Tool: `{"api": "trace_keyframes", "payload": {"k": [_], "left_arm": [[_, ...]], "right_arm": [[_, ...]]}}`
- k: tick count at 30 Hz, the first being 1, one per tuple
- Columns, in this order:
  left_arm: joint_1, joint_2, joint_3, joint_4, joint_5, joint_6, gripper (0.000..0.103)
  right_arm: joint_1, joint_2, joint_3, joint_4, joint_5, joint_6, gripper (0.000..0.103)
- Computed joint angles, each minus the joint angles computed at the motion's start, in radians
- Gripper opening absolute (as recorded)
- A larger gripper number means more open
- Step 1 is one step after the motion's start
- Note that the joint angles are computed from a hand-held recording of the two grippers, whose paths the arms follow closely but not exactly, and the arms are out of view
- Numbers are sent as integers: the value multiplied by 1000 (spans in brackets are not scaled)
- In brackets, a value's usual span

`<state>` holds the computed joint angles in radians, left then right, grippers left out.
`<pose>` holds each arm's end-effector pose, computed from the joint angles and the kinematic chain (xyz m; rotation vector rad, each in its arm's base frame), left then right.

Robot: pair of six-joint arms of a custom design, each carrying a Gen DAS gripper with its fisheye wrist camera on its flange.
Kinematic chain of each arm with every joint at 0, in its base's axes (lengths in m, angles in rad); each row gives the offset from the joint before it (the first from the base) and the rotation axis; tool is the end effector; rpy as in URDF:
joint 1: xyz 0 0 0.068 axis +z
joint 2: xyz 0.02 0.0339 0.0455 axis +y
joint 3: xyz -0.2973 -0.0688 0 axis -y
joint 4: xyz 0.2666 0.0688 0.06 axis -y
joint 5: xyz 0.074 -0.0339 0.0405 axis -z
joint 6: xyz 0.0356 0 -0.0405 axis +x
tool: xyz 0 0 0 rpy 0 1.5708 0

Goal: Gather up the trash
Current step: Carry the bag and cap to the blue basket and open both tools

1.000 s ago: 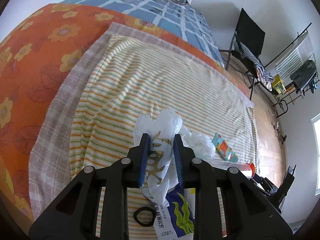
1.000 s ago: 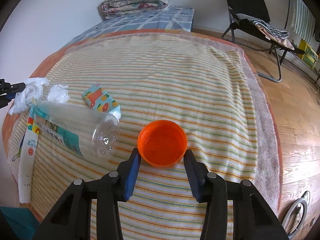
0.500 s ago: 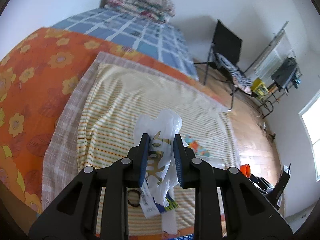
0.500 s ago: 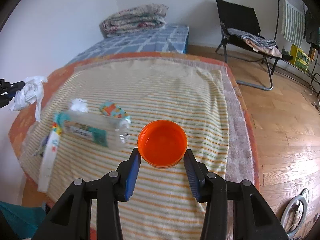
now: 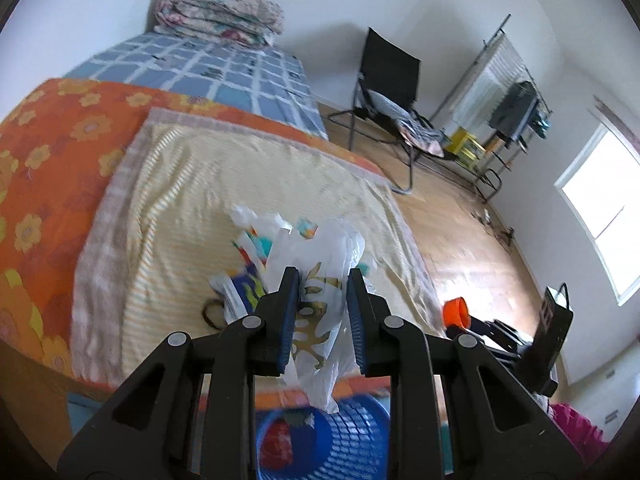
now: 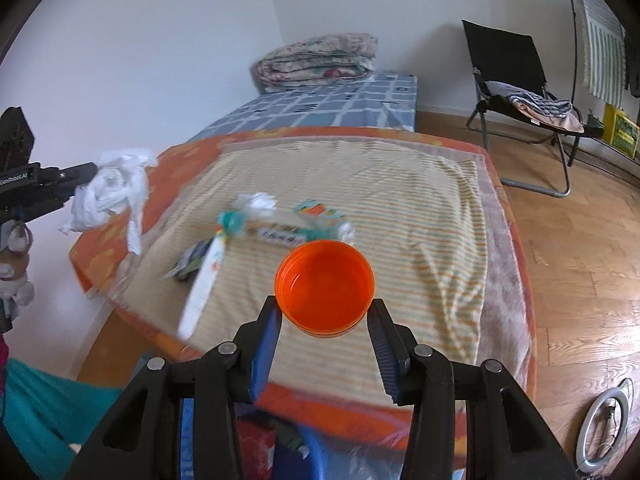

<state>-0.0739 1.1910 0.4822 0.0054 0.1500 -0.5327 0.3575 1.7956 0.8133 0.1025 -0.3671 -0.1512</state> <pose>0.2335 -0.0226 0.1910 -0.4472 2.2688 -0.4854 0.3258 0.1353 0.1322 -0.7715 2.3198 0.5408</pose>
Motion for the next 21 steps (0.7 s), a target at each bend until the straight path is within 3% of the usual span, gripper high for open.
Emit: {"api": "trace_keyframes", "payload": {"k": [9, 21], "left_arm": [[-214, -69, -124, 27, -46, -105, 23], [-480, 100, -231, 210, -123, -263, 23]], "right_arm": [[15, -128, -190, 31, -26, -15, 46], [31, -102, -363, 139, -24, -55, 46]]}}
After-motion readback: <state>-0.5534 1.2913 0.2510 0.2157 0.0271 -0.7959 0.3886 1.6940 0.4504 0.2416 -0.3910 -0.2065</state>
